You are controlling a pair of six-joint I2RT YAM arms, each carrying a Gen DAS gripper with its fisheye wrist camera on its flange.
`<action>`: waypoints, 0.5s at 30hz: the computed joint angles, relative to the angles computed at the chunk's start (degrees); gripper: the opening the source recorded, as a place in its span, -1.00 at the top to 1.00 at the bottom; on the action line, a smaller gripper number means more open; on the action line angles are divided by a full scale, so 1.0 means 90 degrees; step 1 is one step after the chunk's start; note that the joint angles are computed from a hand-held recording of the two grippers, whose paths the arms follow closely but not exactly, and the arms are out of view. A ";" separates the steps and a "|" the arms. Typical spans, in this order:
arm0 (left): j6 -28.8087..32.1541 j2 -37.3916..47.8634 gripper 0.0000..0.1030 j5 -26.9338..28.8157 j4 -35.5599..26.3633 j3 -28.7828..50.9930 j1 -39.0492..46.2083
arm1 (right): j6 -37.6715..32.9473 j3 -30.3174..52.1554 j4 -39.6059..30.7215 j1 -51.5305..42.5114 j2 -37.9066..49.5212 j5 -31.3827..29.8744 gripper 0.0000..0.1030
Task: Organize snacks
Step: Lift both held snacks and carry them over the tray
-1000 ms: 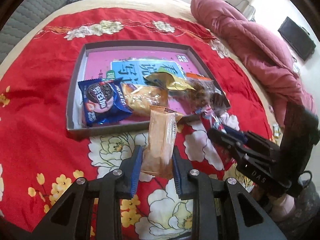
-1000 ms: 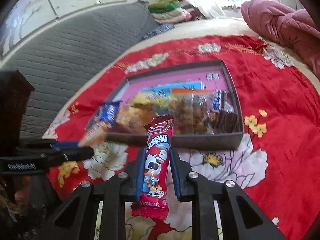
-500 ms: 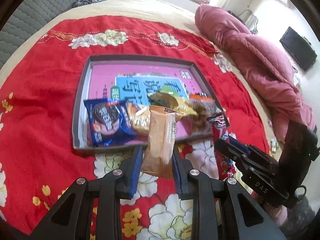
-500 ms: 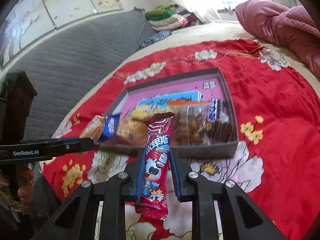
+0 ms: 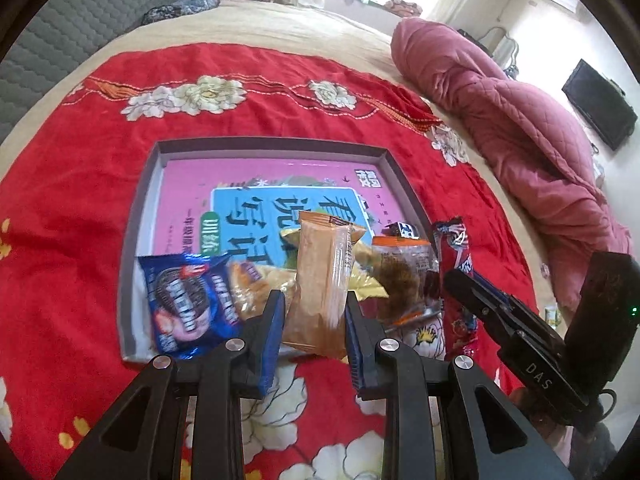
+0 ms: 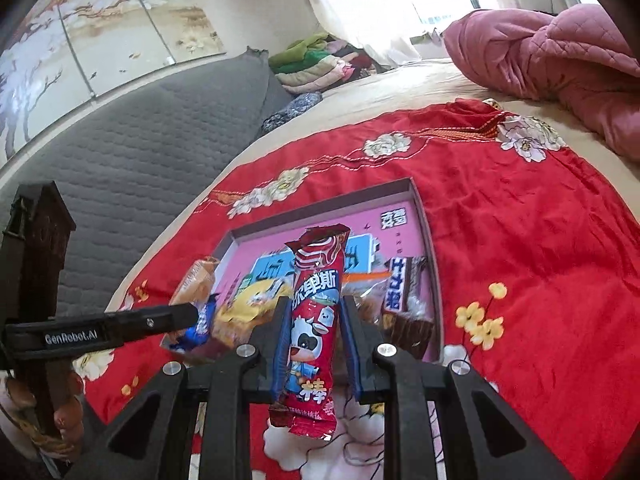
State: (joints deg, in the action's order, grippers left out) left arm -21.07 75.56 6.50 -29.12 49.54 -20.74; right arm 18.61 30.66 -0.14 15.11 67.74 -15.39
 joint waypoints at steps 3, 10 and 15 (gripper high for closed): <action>-0.0057 0.0332 0.43 -0.0057 0.0130 0.0167 -0.0125 | 0.0010 0.0034 0.0154 -0.0165 0.0161 -0.0047 0.53; -0.0153 0.0892 0.43 -0.0178 0.0337 0.0460 -0.0360 | -0.0008 0.0102 0.0437 -0.0456 0.0472 -0.0120 0.53; -0.0198 0.1178 0.43 -0.0229 0.0420 0.0567 -0.0459 | -0.0042 0.0127 0.0587 -0.0510 0.0634 -0.0089 0.53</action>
State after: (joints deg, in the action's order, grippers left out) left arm -22.85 86.17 4.44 -25.34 54.64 -24.87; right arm 18.22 31.80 5.14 10.53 73.44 -16.19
